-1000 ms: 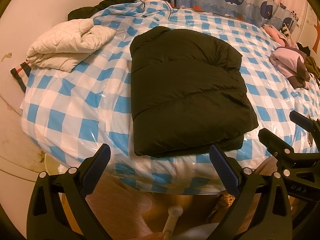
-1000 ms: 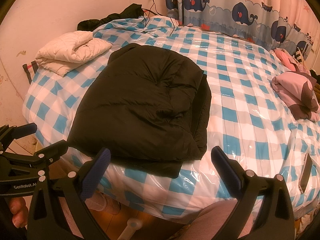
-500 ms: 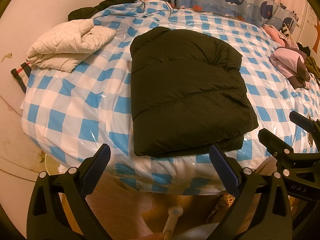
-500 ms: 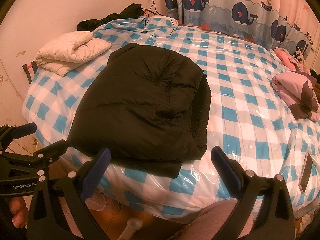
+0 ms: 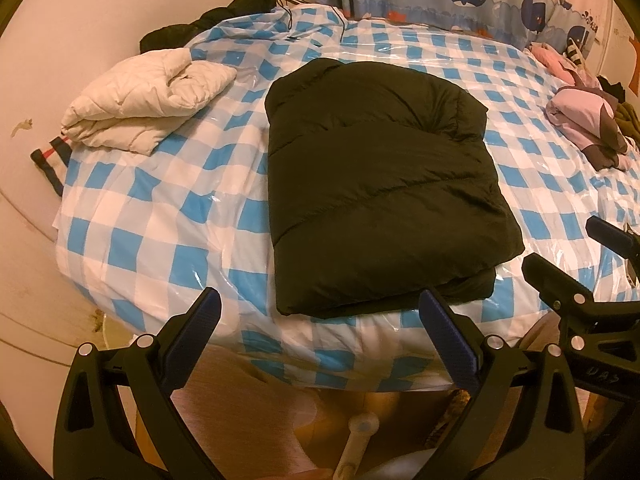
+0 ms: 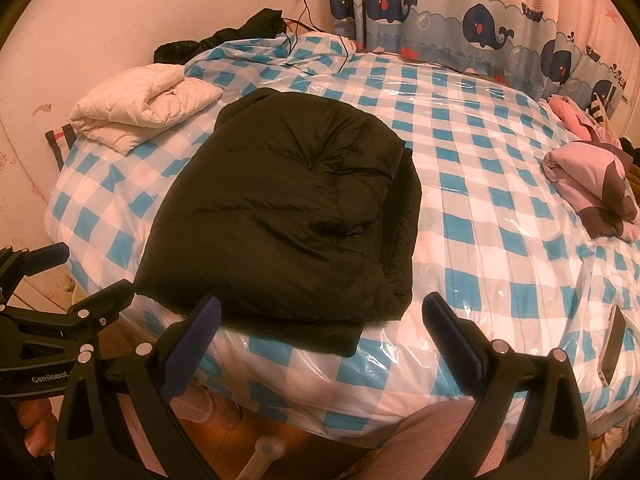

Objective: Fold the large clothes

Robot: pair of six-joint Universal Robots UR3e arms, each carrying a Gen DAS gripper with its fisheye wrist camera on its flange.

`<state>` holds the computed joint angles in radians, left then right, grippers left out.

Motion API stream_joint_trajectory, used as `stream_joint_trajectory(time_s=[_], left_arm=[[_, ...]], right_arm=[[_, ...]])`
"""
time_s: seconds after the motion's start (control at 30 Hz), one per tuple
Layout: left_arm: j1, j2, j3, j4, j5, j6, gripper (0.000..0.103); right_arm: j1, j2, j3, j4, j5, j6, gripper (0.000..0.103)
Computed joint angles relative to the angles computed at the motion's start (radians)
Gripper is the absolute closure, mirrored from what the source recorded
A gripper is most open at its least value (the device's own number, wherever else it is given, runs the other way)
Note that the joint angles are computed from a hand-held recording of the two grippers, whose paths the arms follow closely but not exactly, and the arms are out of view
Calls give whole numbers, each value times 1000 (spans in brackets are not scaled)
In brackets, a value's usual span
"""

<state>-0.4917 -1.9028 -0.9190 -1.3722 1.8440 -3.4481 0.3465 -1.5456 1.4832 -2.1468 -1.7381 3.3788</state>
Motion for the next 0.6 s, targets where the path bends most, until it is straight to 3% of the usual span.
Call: stream_joint_trajectory(time_s=[0.37,0.5,0.6], left_arm=[[-22,-20,33,-25,15,-23,8],[-10,-8,14,-14,-27,-32,8],[16,64,-109,104,-91,-25,8]], right_arm=[[-10,-7,5,0,7,-6,6],[-11,-10,10,-5,9,-5,6],[1,-3,8,-10,0,11,6]])
